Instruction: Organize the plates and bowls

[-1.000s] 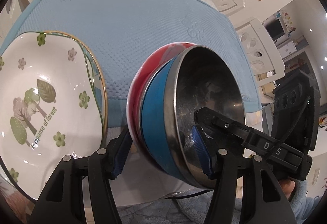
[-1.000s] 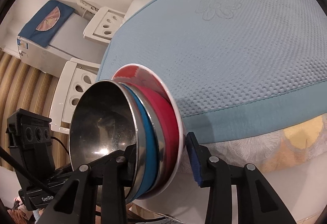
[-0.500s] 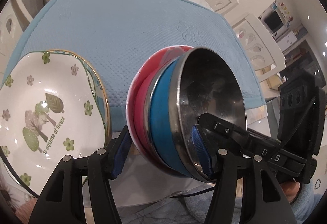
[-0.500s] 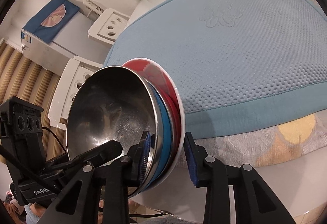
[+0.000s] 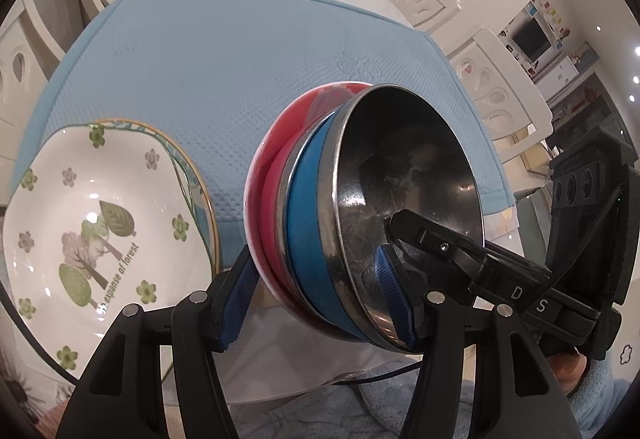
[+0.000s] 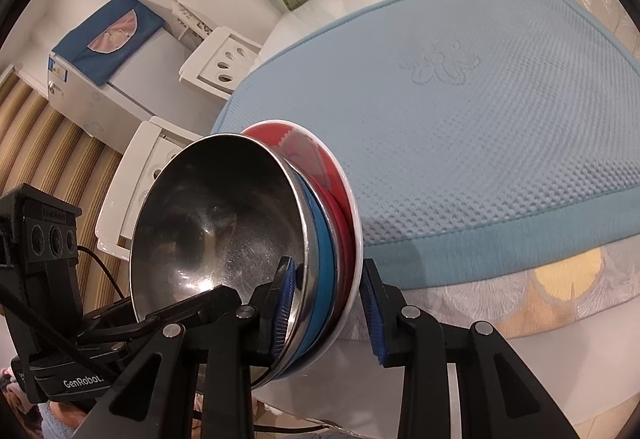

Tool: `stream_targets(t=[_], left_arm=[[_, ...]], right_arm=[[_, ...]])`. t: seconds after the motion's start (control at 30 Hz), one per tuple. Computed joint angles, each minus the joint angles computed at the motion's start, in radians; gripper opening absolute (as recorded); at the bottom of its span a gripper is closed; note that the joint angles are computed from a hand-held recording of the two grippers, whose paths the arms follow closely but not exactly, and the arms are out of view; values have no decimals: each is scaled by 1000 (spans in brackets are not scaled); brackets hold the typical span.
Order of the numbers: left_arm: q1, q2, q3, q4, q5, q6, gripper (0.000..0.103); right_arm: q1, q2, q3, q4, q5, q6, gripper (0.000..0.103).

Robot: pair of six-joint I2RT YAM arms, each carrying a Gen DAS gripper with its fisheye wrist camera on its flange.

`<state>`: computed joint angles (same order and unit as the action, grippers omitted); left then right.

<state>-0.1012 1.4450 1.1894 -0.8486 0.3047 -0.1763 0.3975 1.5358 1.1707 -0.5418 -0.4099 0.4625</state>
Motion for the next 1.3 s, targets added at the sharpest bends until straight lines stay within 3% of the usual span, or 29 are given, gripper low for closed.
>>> stream_targets(t=[1.3], left_arm=[[-57,39,109,-27,-50,42,56]], right_arm=[[11,-123,-30,5,89,6,32]])
